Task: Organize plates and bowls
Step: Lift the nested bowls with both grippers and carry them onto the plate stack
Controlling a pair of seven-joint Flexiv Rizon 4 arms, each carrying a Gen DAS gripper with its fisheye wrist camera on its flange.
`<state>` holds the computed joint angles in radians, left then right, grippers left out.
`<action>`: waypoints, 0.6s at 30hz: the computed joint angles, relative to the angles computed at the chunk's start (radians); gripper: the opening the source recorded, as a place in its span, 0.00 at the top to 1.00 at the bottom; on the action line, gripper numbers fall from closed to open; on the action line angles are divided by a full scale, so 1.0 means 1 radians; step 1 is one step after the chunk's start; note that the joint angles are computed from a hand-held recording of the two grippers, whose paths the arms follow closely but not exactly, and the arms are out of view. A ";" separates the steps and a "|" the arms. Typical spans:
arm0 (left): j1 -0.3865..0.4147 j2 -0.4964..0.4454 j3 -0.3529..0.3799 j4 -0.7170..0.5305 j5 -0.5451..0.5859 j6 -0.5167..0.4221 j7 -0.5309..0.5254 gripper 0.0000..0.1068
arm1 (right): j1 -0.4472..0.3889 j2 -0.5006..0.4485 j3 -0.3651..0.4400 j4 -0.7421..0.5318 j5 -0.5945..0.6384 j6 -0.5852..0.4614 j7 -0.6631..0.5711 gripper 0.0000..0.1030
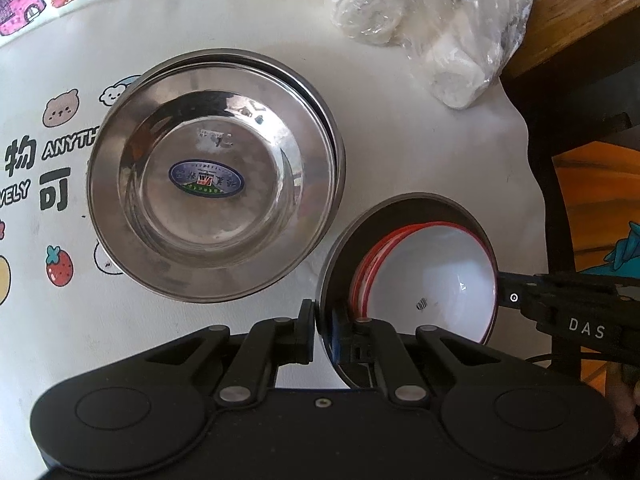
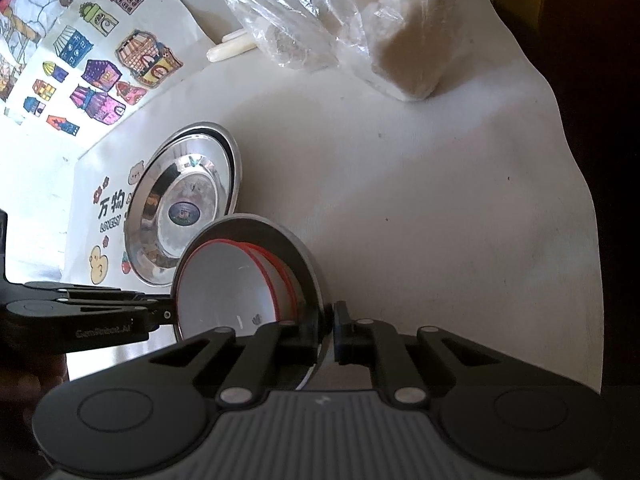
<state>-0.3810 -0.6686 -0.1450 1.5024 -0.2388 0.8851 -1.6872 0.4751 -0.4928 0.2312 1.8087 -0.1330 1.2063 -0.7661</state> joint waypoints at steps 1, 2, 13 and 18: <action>0.002 0.002 -0.001 0.002 -0.002 0.000 0.001 0.93 | 0.000 0.001 0.001 -0.001 0.002 -0.001 0.001 0.92; 0.003 0.004 -0.002 0.004 -0.004 0.000 0.001 0.93 | 0.000 0.003 0.002 -0.002 0.003 -0.002 0.001 0.92; 0.035 0.046 -0.018 0.050 -0.051 0.042 0.015 0.93 | 0.000 0.009 0.007 -0.036 0.017 -0.025 -0.002 0.92; 0.051 0.066 -0.020 0.078 -0.076 0.064 0.012 0.93 | 0.003 -0.007 0.008 -0.078 0.016 -0.042 -0.015 0.92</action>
<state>-0.3298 -0.6022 -0.1646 1.5803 -0.3147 0.9495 -1.6757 0.4781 -0.4997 0.2389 1.7305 -0.1168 1.1642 -0.7810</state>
